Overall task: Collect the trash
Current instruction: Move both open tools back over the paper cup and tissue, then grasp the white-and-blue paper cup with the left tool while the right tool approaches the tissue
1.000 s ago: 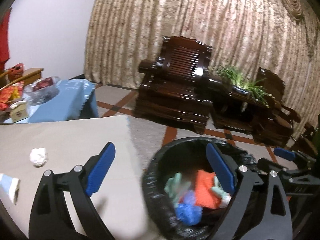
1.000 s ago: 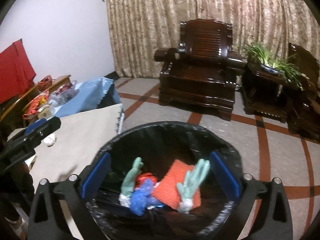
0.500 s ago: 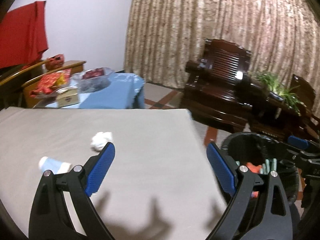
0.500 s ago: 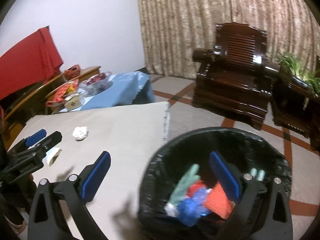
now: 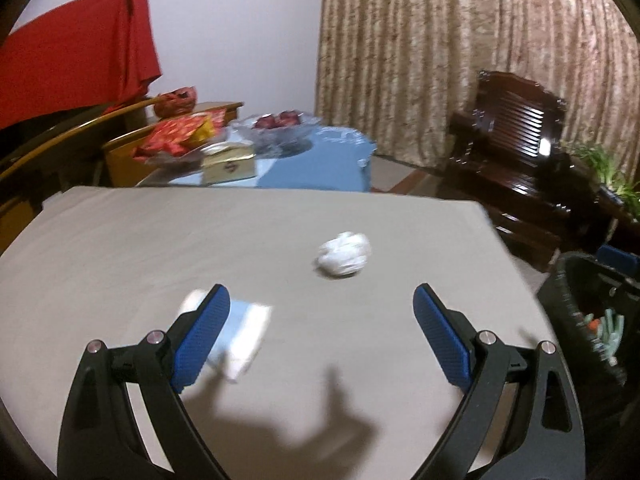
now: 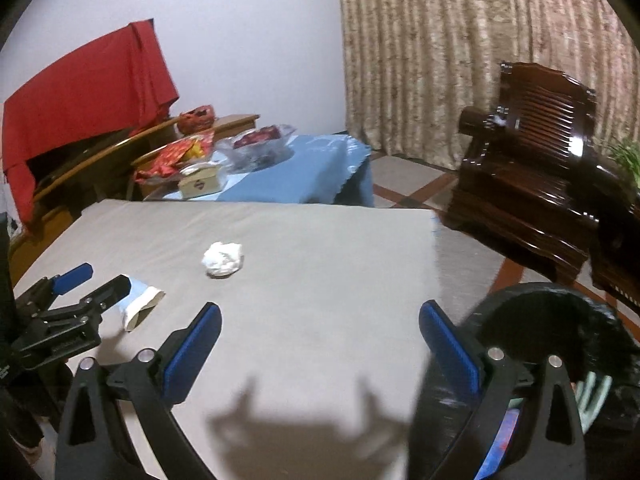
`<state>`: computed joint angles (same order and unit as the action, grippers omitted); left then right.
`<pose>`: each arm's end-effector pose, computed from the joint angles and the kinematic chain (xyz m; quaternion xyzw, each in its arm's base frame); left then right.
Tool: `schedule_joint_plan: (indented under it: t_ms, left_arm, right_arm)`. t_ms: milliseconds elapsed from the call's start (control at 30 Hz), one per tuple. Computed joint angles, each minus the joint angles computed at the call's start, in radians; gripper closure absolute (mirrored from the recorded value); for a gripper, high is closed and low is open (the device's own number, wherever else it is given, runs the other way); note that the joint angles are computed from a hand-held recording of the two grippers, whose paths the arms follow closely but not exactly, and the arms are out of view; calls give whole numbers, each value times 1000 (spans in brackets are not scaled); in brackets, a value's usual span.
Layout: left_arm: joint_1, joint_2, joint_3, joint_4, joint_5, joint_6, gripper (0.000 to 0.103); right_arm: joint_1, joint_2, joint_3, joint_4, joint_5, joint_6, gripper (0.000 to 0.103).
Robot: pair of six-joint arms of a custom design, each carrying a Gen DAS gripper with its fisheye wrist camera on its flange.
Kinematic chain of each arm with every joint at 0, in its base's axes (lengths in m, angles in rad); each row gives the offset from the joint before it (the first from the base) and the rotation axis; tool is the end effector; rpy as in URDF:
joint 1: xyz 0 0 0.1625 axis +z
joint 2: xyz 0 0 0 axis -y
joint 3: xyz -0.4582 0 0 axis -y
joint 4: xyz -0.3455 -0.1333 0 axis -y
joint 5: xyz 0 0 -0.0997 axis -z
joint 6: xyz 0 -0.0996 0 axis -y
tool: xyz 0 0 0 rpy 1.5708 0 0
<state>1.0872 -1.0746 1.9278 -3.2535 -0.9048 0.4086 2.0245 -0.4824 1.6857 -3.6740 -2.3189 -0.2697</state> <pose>-0.0927 -0.5956 0.3258 0.2543 0.8371 -0.3918 0.2847 0.3435 -0.5548 0.0853 0.1480 -0.8402 0.4334 0.2904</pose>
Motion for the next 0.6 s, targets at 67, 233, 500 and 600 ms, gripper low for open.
schedule_joint_plan:
  t_ms: [67,233,500,600]
  left_arm:
    - [32,2,-18,6,3,21,13]
    - [92,8,-54,23,-7,40,13]
    - [158,31,-113,82,-37,45,13]
    - [177,38,-132,117,-62,36,13]
  right_arm:
    - [-3,24,-34,26,10,5,6]
    - [-10,79,-108,101,21,34,6]
    - [-14,129,-188,188,29,46,6]
    - [-16,140,-208,212,29,49,6]
